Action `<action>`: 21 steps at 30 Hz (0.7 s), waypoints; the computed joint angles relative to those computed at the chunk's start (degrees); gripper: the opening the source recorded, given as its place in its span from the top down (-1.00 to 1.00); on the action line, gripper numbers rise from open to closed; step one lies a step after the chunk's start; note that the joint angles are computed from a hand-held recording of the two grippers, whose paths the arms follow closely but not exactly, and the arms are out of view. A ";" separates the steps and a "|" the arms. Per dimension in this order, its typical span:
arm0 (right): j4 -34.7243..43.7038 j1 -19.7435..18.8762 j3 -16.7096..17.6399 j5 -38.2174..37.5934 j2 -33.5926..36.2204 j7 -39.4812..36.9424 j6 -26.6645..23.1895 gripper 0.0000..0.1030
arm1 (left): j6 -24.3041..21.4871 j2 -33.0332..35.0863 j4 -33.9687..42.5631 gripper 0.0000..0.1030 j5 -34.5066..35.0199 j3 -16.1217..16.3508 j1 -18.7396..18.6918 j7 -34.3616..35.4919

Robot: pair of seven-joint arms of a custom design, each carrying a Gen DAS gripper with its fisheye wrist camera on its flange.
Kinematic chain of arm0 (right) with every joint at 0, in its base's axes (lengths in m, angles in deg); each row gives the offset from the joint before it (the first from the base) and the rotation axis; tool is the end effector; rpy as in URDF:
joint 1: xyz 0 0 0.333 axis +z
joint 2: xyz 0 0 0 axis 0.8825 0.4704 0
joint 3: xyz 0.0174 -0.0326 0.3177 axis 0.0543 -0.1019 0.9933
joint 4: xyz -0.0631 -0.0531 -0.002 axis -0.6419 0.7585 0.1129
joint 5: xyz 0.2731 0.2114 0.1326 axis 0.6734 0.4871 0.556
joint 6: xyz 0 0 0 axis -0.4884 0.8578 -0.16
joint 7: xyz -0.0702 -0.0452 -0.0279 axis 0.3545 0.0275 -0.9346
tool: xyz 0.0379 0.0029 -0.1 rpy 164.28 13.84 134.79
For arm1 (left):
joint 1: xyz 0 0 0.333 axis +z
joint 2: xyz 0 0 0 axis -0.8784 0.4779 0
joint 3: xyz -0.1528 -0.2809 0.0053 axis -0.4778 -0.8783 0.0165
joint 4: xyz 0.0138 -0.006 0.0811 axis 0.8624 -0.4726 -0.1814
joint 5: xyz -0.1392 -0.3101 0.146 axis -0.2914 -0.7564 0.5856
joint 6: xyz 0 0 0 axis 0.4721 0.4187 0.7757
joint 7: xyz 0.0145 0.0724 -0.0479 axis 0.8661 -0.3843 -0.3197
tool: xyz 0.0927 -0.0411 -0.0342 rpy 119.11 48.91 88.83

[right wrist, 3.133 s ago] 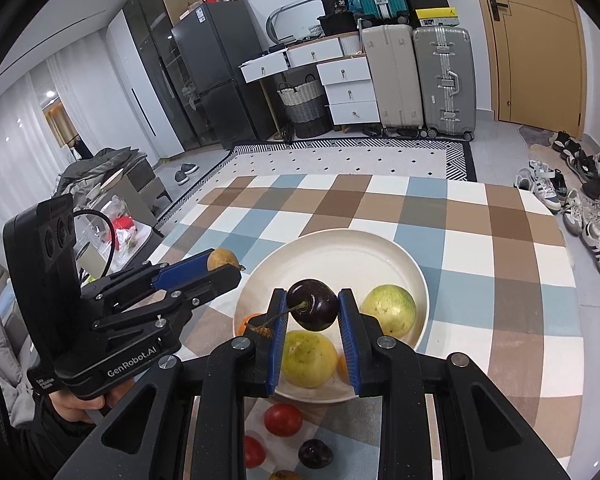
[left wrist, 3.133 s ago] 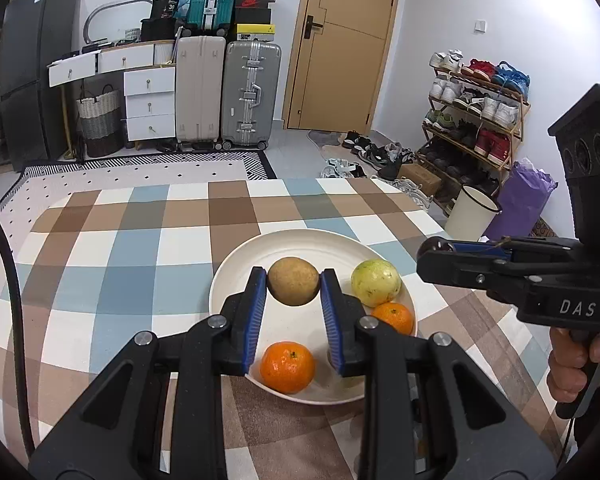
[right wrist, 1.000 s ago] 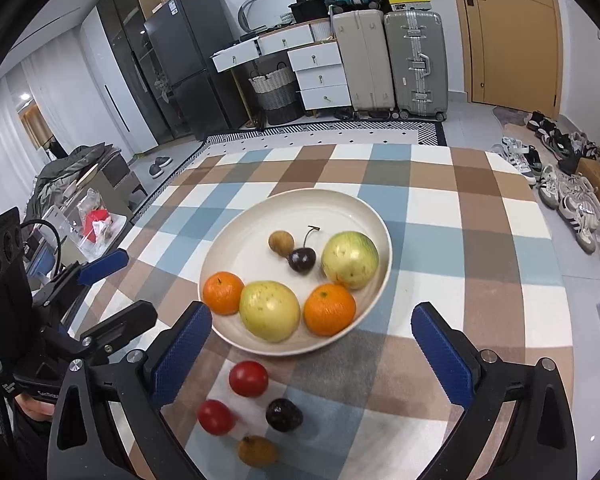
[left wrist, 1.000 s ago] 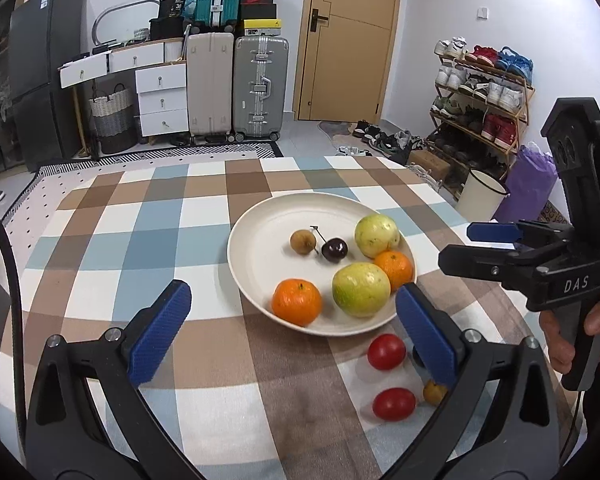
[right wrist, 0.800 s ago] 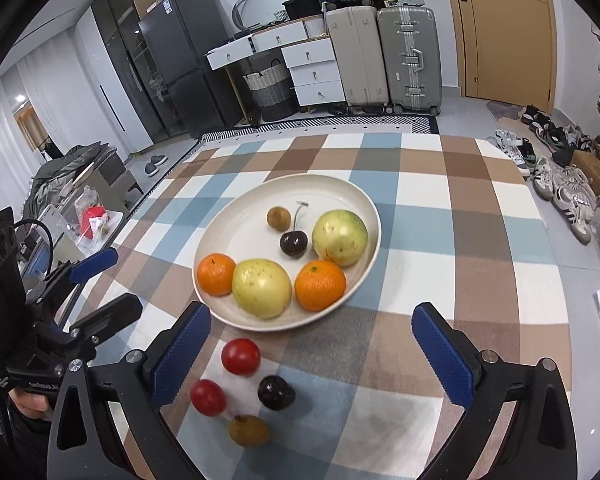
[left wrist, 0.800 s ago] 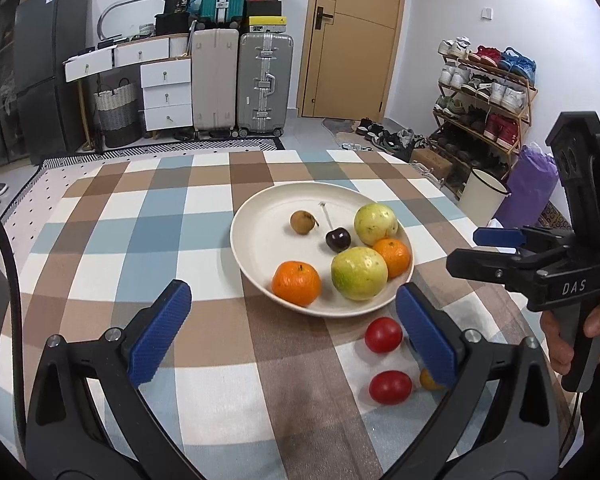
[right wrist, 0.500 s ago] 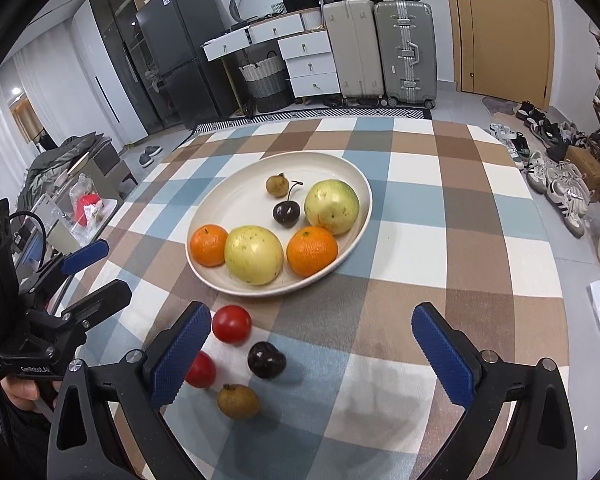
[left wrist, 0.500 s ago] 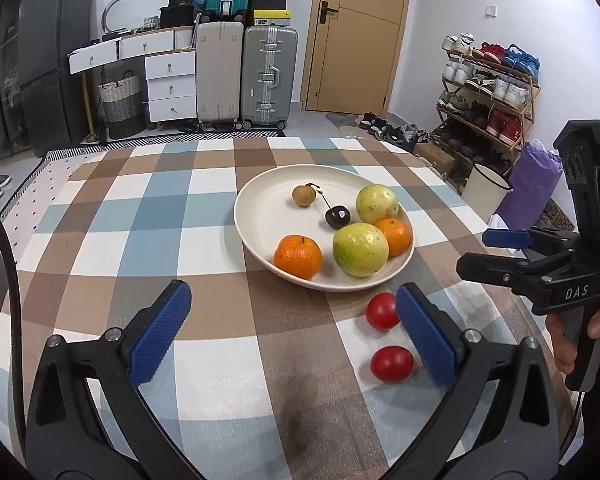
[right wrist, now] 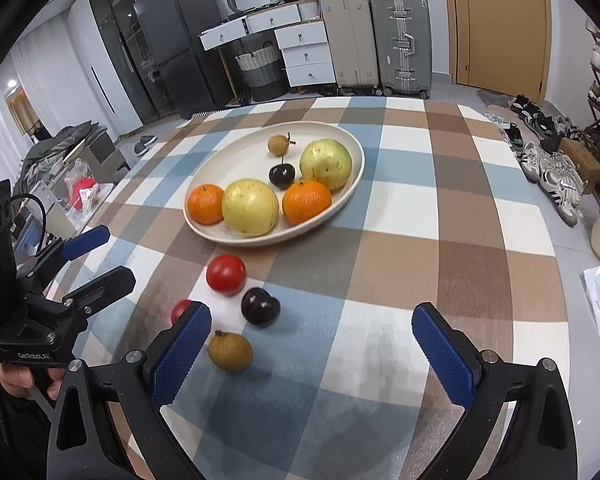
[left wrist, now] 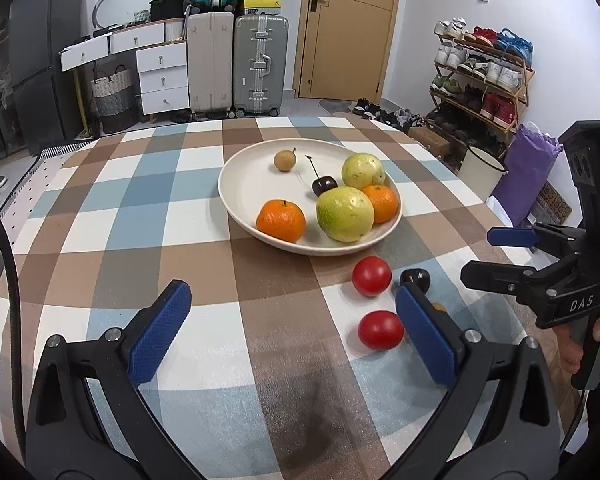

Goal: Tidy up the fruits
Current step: 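Withdraw both open tools from the plate toward the remaining fruits, then move the right tool down to the brown pear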

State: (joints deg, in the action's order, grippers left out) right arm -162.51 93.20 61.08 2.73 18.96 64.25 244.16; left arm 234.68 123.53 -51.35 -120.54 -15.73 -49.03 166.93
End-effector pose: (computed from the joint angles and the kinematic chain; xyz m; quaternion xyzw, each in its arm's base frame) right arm 0.6393 0.2109 0.3917 -0.5681 0.7429 -0.1980 0.2934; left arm 0.7210 -0.0838 0.4122 -0.4035 0.8185 -0.3879 0.1297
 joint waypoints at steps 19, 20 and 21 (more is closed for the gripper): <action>2.00 -0.20 3.49 0.52 2.12 -3.12 -5.30 -0.99 | -1.26 0.07 -1.95 -0.97 0.69 0.39 -0.04 1.21; 2.55 -0.03 3.50 0.18 2.47 -3.17 -5.98 -0.99 | -1.91 0.29 -1.59 -0.97 1.00 0.56 -0.13 1.00; 3.05 0.51 3.05 -0.56 2.78 -2.73 -6.62 -0.99 | -2.28 0.42 -1.39 -0.97 1.11 0.63 -0.16 0.86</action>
State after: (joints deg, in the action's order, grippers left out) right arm -159.46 93.71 64.14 2.18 21.74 61.52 237.54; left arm 232.40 123.95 -52.73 -119.42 -15.09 -49.19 167.80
